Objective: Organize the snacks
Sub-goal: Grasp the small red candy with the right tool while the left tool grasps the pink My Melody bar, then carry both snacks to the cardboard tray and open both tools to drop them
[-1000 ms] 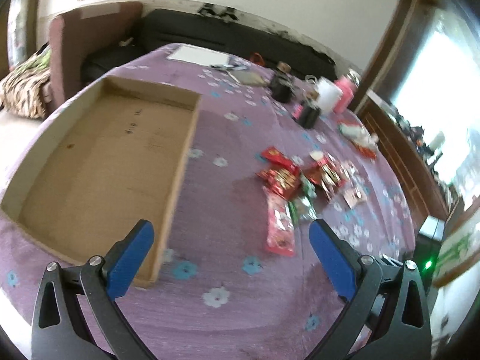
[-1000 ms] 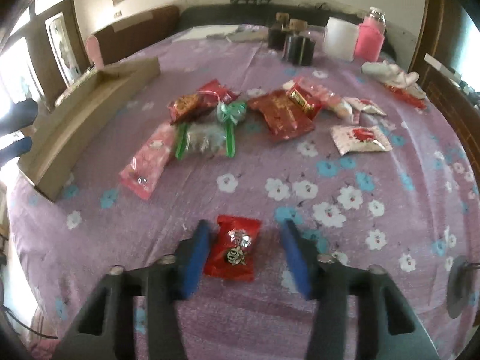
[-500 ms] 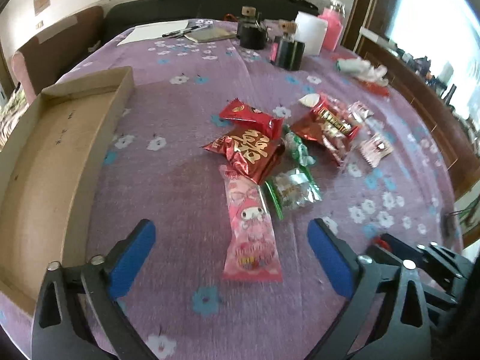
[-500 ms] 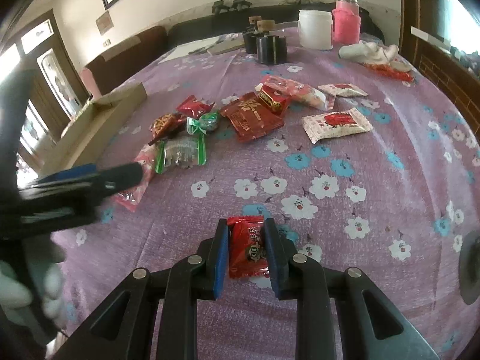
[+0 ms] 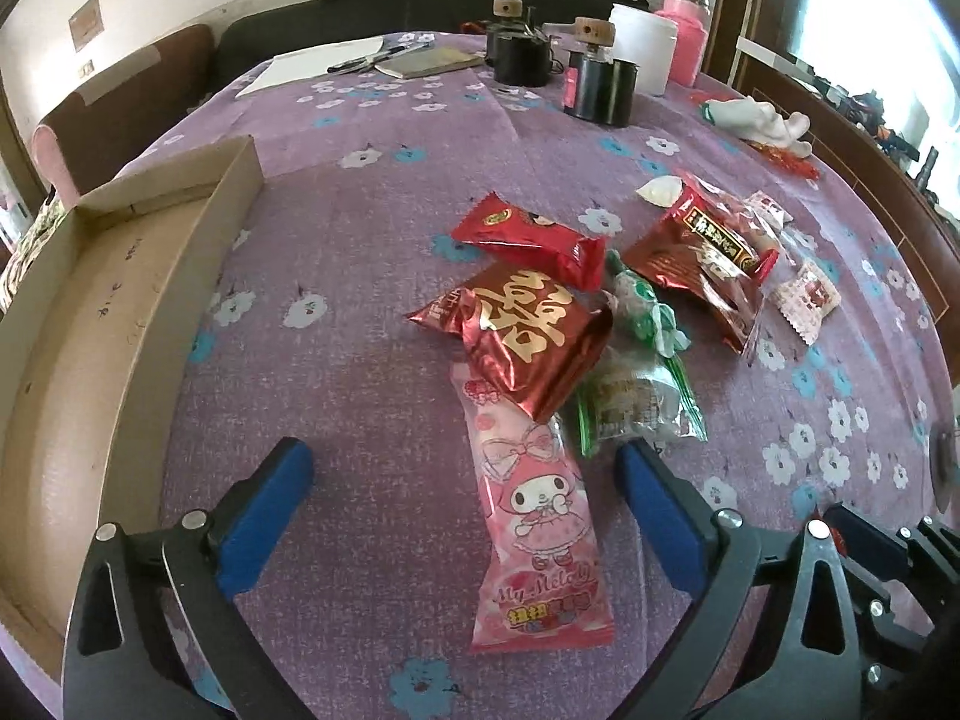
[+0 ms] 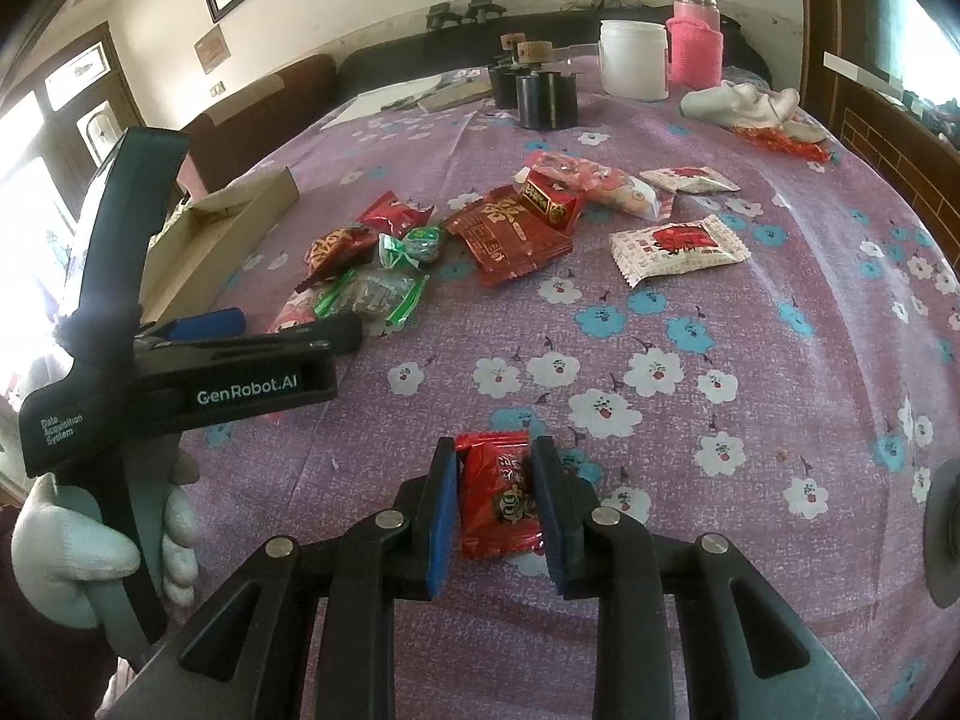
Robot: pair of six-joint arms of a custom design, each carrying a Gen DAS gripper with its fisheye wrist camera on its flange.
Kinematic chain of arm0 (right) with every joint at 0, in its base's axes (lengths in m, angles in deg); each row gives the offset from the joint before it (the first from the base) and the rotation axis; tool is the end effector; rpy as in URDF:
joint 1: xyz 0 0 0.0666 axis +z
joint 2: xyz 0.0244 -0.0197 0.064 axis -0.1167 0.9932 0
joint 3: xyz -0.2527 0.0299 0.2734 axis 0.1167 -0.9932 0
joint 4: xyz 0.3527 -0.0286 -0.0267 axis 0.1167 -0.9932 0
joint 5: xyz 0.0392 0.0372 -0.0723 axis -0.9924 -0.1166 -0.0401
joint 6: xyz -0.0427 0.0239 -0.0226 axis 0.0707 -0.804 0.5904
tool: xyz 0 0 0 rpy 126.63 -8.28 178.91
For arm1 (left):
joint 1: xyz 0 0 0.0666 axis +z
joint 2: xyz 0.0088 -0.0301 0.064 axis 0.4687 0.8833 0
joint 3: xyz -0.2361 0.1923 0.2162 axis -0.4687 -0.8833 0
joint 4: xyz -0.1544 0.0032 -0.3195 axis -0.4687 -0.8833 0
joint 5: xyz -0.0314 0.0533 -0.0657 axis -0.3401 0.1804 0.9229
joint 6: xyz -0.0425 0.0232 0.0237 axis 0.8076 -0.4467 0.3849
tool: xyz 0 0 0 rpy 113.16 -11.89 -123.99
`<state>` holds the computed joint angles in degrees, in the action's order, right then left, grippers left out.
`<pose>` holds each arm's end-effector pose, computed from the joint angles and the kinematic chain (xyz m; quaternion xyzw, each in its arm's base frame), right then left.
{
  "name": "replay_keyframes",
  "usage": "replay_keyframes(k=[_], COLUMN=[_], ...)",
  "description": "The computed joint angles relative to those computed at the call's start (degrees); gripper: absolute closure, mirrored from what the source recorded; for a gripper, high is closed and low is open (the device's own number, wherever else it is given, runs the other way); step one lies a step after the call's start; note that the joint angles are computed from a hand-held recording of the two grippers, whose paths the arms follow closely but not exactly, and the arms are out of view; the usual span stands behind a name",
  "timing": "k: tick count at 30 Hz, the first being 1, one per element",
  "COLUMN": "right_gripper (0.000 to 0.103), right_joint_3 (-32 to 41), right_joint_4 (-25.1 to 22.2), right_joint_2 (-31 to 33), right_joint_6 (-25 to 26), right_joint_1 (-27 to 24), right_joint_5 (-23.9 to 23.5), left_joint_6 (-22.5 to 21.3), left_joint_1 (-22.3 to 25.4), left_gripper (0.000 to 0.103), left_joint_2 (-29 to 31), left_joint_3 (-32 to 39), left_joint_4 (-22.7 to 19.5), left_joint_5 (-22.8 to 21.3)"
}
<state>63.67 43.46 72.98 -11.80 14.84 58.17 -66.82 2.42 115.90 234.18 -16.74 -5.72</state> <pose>0.5721 0.2225 0.2767 0.0400 0.9484 0.0898 0.3015 0.6827 -0.3220 0.2443 0.1129 0.9477 -0.0365 0.2964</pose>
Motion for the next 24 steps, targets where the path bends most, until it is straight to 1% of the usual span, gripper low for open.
replay_keyframes(k=[1, 3, 4, 5, 6, 7, 8, 9, 10, 13, 15, 16, 17, 20, 22, 24], right_gripper=[0.076, 0.076, 0.076, 0.076, 0.076, 0.076, 0.079, 0.079, 0.08, 0.082, 0.082, 0.082, 0.082, 0.082, 0.082, 0.082], right_joint_3=[0.1, 0.2, 0.1, 0.2, 0.2, 0.4, 0.6, 0.9, 1.0, 0.5, 0.3, 0.0, -0.3, -0.2, 1.0, 2.8], right_joint_4=[-0.1, -0.2, -0.1, -0.3, -0.4, -0.6, -0.9, -1.4, -1.5, -0.7, -0.9, -0.8, -0.6, -0.7, -1.1, -1.8], right_joint_2=[0.0, 0.1, 0.0, 0.1, 0.1, 0.2, 0.3, 0.5, 0.5, -0.1, -0.6, -1.2, -1.7, -3.2, -4.5, -5.0], right_joint_6=[0.0, 0.1, 0.1, 0.2, 0.2, 0.3, 0.4, 0.4, 0.6, 1.9, 2.6, 2.6, 2.4, 2.4, 2.9, 3.6], right_joint_1=[0.0, 0.0, 0.0, 0.0, 0.1, 0.2, 0.3, 0.5, 0.6, 1.1, 1.8, 2.0, 2.1, 2.6, 2.8, 2.7], right_joint_5=[0.0, 0.1, 0.2, 0.3, 0.5, 0.8, 1.4, 2.1, 2.4, 3.6, 5.4, 5.1, 4.8, 4.8, 4.4, 3.9], left_joint_6=[0.1, 0.2, -0.1, -0.6, -0.9, -0.8, -0.1, 0.4, 1.3, 2.3, 2.6, 3.0, 3.5, 5.0, 4.7, 3.9], left_joint_1=[0.0, 0.1, 0.1, 0.2, 0.4, 0.6, 1.3, 1.7, 2.4, 3.4, 4.2, 4.8, 5.3, 7.2, 8.6, 9.9], left_gripper=[0.005, 0.022, 0.042, 0.064, 0.076, 0.08, 0.08, 0.08, 0.08, 0.08, 0.08, 0.08, 0.08, 0.08, 0.08, 0.08], left_joint_2=[0.0, -1.6, -2.1, -2.9, -3.3, -3.4, -4.3, -5.2, -7.7, -13.0, -16.8, -19.0, -20.3, -23.9, -26.4, -27.7], left_joint_3=[0.1, -2.8, -3.6, -4.8, -5.2, -5.0, -6.4, -7.9, -12.2, -20.9, -26.5, -29.5, -31.0, -33.9, -34.8, -33.9], left_joint_4=[0.0, 2.1, 2.7, 3.3, 3.0, 2.3, 2.4, 3.3, 5.9, 11.8, 15.7, 17.9, 18.9, 20.7, 21.4, 20.5], left_joint_5=[-0.2, -1.1, -1.2, -1.0, -0.7, -0.1, 2.7, 4.7, 7.4, 11.0, 13.4, 15.1, 16.6, 21.1, 23.3, 25.1])
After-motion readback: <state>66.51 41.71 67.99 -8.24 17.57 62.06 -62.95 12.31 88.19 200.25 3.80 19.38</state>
